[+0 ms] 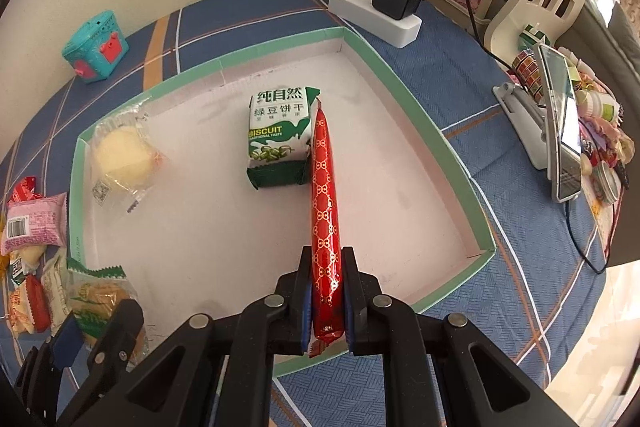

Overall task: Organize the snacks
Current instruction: 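Carry the red pastry and green biscuit pack into the tray and release both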

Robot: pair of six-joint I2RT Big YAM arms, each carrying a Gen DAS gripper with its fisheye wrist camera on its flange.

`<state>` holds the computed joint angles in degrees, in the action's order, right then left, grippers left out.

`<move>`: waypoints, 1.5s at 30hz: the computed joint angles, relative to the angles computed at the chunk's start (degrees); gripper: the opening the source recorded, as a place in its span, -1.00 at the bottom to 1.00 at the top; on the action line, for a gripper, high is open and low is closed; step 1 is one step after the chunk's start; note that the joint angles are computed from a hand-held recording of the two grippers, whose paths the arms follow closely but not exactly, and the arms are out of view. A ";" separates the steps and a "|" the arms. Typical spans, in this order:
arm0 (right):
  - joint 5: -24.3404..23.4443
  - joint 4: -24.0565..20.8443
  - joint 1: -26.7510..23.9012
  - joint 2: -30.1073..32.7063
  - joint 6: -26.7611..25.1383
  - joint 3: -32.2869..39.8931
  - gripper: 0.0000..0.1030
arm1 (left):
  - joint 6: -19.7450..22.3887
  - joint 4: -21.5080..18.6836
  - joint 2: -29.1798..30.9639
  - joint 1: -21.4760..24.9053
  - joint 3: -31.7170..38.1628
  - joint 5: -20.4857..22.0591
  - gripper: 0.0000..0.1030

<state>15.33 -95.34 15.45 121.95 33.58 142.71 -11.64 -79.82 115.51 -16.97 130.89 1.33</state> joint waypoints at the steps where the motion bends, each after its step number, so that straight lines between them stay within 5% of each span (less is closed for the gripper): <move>1: -0.08 -0.15 -0.02 0.09 -0.11 0.08 -0.73 | 0.00 -0.10 0.07 0.00 -0.01 0.14 0.00; 12: 0.44 -1.04 0.22 0.80 -0.98 1.86 -0.64 | -0.18 0.48 -0.84 0.24 -1.34 -0.09 0.35; 17: 0.54 -1.00 0.24 0.95 -1.01 2.58 -0.17 | -1.14 -1.22 -0.63 0.69 -0.32 0.67 0.42; 19: 0.94 -0.83 0.33 0.95 -1.23 2.71 0.24 | -0.75 -1.68 -0.75 0.58 -0.10 -0.43 0.62; 32: 1.81 1.93 1.15 -0.04 -3.11 2.79 0.52 | -5.01 -4.54 -0.85 2.37 1.18 -1.91 0.81; 38: 1.81 1.97 1.39 -0.06 -3.84 2.54 0.67 | -11.05 -3.64 -2.03 5.10 -0.37 -1.33 0.82; 45: -1.01 3.47 2.21 -0.25 -5.12 1.65 0.78 | -15.27 -0.56 -4.67 8.05 -3.15 -9.64 0.97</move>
<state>14.32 -91.87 17.67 121.70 28.47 144.35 -26.91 -80.38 110.84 -8.92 127.75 -8.31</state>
